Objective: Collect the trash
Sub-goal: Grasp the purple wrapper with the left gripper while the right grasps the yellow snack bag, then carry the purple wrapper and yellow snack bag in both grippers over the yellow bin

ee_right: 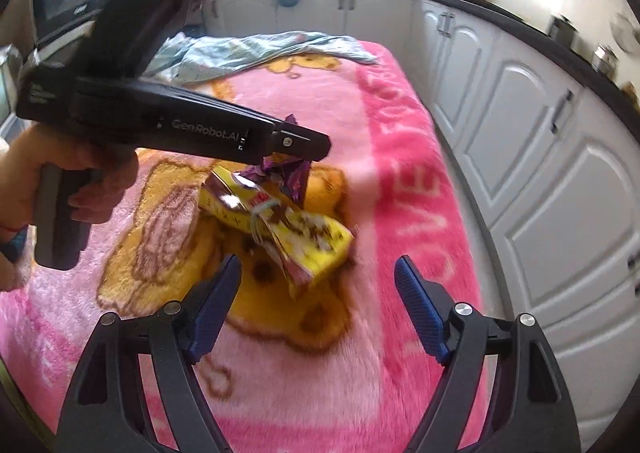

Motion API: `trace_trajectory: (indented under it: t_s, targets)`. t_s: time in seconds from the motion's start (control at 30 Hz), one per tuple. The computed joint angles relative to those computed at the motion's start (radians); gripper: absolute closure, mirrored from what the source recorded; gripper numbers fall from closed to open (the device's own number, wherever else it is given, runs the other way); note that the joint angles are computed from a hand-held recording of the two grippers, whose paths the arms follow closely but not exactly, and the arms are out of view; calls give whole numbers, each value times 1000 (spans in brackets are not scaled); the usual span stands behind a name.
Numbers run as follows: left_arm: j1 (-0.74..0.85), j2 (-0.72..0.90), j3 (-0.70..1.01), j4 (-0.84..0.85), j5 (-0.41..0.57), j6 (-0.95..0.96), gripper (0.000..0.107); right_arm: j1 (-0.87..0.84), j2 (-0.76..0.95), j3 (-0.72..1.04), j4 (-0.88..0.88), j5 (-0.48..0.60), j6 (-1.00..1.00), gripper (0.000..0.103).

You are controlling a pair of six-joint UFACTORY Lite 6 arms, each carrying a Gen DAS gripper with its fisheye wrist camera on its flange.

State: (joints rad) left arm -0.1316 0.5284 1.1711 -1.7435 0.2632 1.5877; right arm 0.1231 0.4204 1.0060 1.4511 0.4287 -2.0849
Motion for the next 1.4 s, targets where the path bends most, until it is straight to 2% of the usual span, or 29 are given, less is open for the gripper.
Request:
trace_trajectory:
  t_s: [0.07,0.2,0.3,0.4,0.47,0.57,0.63,0.73,0.8,0.93,1.13,1.4]
  targets:
    - [22,-11,-16,-10,18,9,88,40,37,50,-34,-11,12,27]
    - [95,-42,-76,-77,93,58,89,111,134,176,-248,-41,187,27]
    - [149,-63,-118,-100,154,72,90,147,180,218,-343,-88,251,27]
    - [182,-93,-164,-131,191,92,92,159,207,237,-443,-85,323,50]
    - [194,-119,-199,-157,208,114,93,153,184,201,-422,-73,290,56]
    - [193,-163,-246,-187,210,137,95,131,123,114,-382,-43,247,58]
    - [187,-200,-286,-212,215,163,95,114,74,48,-347,-29,217,63]
    - [160,-260,-342,-253,214,195,96,63,-24,-78,-328,-8,227,64]
    - [128,-301,-375,-286,205,220,96,34,-94,-171,-273,-17,165,64]
    - [26,-387,-433,-393,158,291,96,-95,-231,-343,-220,39,110,64]
    - [-183,-450,-439,-591,66,405,96,-427,-416,-507,-342,219,75,66]
    - [-438,-411,-334,-1000,-41,727,96,-855,-452,-441,-543,472,59,66]
